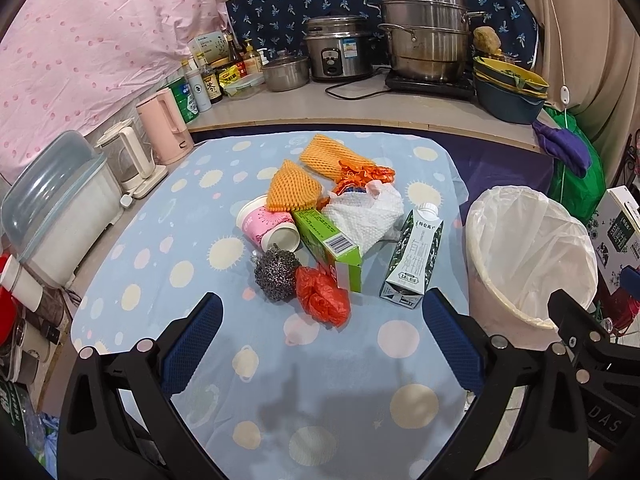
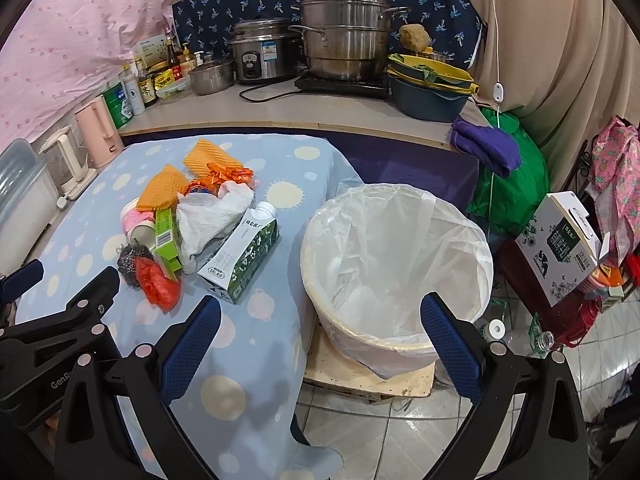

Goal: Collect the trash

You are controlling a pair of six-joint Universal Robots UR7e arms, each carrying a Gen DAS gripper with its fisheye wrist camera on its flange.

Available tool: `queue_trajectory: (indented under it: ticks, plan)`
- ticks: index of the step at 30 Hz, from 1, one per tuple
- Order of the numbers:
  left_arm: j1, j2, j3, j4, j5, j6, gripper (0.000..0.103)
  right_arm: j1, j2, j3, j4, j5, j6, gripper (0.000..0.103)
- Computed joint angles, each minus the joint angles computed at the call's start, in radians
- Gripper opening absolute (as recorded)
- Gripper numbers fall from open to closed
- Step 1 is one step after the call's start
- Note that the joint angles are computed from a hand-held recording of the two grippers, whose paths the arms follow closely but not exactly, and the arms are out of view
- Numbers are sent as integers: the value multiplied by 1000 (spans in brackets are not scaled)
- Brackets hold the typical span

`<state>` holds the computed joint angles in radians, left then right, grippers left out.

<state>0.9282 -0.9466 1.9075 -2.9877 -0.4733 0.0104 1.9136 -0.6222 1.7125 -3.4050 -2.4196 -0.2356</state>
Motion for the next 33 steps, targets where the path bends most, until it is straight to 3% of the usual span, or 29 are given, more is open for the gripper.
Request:
queue_trajectory:
  ticks: [11, 16, 26, 33]
  plan:
    - [42, -7, -35, 64, -18, -70, 96, -13, 6, -2, -10, 0, 17, 96]
    - [82, 0, -73, 39, 0, -31, 96, -21, 29, -39, 8, 33, 30, 96]
    - [183, -14, -153, 176, -34, -133, 96, -28, 157, -219, 67, 65, 47, 96]
    - [234, -9, -199, 249, -79, -182, 96, -32, 274, -378, 113, 38, 59, 95]
